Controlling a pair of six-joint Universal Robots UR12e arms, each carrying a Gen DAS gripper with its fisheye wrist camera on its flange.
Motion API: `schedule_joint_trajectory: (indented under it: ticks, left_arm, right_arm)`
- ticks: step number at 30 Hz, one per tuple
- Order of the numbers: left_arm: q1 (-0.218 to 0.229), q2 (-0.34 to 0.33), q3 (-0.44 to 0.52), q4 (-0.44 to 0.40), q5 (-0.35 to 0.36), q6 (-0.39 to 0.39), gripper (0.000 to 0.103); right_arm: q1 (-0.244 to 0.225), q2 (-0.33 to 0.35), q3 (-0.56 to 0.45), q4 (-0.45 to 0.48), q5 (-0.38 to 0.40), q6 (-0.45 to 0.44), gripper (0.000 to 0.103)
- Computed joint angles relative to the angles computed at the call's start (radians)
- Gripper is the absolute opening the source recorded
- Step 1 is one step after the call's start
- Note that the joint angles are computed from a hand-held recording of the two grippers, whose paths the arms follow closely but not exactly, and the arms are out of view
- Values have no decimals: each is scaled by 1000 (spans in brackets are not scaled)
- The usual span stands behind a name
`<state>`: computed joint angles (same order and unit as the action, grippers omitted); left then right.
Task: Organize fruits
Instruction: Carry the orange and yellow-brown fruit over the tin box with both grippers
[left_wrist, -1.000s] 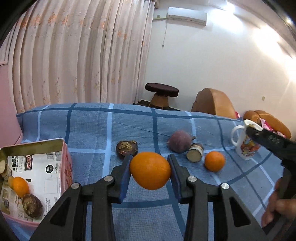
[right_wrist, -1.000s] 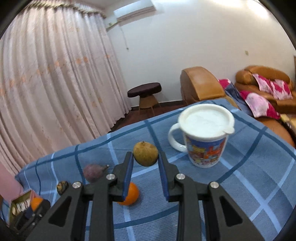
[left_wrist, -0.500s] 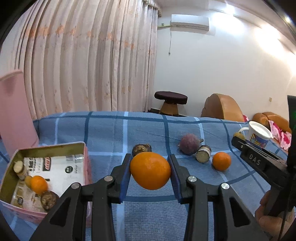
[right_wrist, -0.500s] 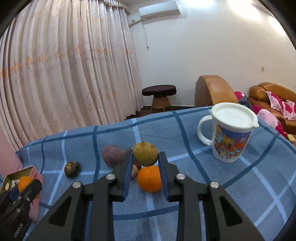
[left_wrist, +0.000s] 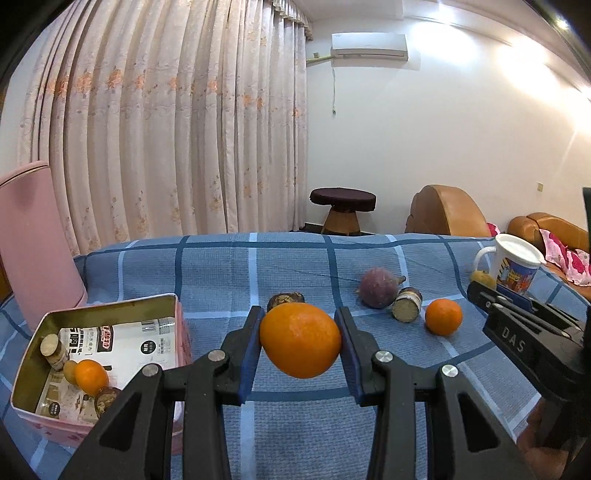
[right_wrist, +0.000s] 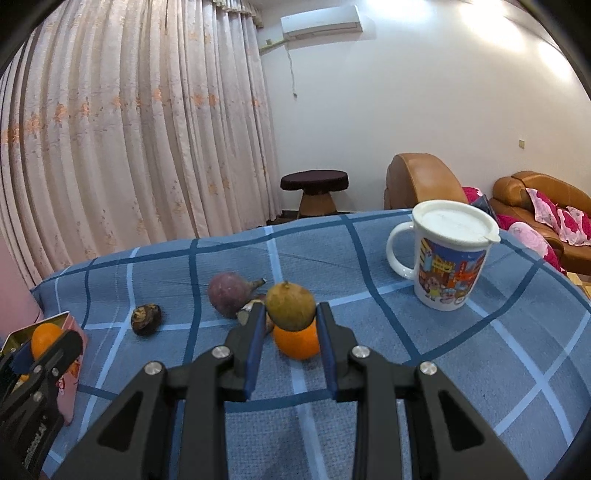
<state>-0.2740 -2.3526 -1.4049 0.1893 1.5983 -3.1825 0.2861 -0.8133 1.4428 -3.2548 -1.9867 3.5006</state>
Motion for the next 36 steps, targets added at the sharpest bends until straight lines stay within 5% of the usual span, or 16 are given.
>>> schedule_joint_trajectory:
  ticks: [36]
  left_arm:
    - [10, 32, -64, 37, 10, 6, 41]
  right_arm:
    - [65, 3, 21, -120, -18, -121, 31]
